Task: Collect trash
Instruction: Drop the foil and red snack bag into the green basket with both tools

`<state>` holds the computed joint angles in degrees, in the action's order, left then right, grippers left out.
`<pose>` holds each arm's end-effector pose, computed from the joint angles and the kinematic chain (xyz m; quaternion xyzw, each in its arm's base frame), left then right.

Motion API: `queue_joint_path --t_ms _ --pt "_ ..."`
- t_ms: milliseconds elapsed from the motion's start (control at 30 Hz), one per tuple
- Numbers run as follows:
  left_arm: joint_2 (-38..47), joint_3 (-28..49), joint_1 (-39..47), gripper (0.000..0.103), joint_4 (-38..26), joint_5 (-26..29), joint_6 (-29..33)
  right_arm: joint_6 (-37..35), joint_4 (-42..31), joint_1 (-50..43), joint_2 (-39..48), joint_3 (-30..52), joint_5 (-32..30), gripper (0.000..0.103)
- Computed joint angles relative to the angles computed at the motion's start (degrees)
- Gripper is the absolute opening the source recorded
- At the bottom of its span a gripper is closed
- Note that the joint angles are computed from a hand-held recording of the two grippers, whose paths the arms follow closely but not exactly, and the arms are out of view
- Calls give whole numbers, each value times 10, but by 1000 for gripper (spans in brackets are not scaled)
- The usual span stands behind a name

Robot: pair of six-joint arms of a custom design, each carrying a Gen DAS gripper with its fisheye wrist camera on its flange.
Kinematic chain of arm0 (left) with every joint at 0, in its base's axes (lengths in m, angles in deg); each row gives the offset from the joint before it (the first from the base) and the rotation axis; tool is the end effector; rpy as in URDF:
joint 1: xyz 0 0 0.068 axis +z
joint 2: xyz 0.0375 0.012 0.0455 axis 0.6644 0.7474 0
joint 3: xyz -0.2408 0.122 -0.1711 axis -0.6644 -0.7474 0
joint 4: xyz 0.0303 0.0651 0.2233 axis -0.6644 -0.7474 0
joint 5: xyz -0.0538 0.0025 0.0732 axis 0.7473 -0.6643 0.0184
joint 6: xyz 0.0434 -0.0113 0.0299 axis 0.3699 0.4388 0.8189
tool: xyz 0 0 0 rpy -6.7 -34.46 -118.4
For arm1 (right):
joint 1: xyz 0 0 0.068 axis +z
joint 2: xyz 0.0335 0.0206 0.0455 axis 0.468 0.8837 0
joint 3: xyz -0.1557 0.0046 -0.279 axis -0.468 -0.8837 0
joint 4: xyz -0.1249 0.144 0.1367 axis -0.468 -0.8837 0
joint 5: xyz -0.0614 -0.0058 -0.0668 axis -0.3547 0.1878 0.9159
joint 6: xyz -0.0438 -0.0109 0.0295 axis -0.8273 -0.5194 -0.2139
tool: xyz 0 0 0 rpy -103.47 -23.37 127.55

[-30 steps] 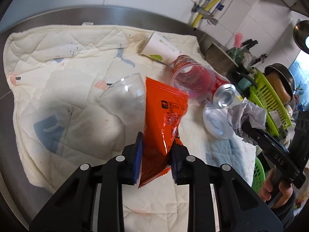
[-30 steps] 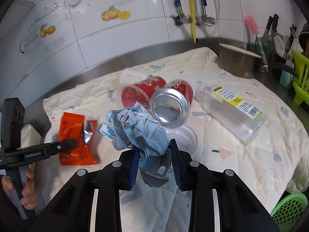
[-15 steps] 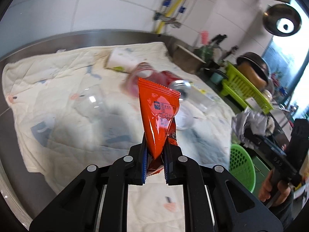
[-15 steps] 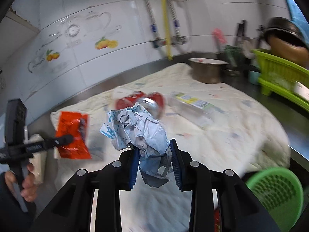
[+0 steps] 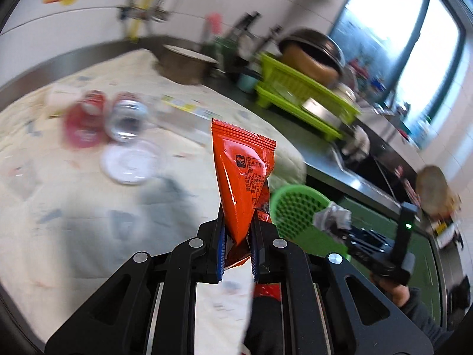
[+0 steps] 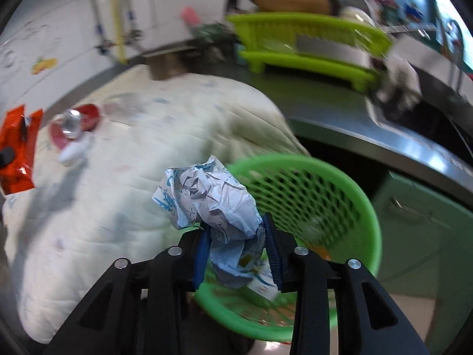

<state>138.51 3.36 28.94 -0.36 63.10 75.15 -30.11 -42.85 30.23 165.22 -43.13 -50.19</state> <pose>0.3373 -0.0932 0.1971 0.1664 0.8839 -0.2740 0.3406 0.2492 0.0054 0.1336 0.1313 0.9211 -0.0049 0.3666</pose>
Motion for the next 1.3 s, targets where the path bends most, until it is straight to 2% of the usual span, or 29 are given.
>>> queue_joint_path --t_ms 200,267,333,700,833,1033,1300 --pt "46 50 -100 13 -24 -36 -9 -18 76 -95 39 -53 -49 42" --pt "65 70 -126 13 -33 -45 -14 -27 96 -120 46 -66 -65 49" --pt "90 97 -155 13 -42 -57 -20 -38 111 -140 47 -76 -79 52" --pt "216 247 -251 14 -121 -85 -32 -71 135 -212 -13 -125 -121 63" --pt "249 293 -273 19 -144 -88 -33 -82 135 -232 -46 -149 -137 65" --pt "279 334 -297 45 -160 -89 -33 -83 133 -253 -87 -172 -154 67" --pt "268 309 -292 49 -147 -80 -36 -82 101 -249 -132 -175 -151 68"
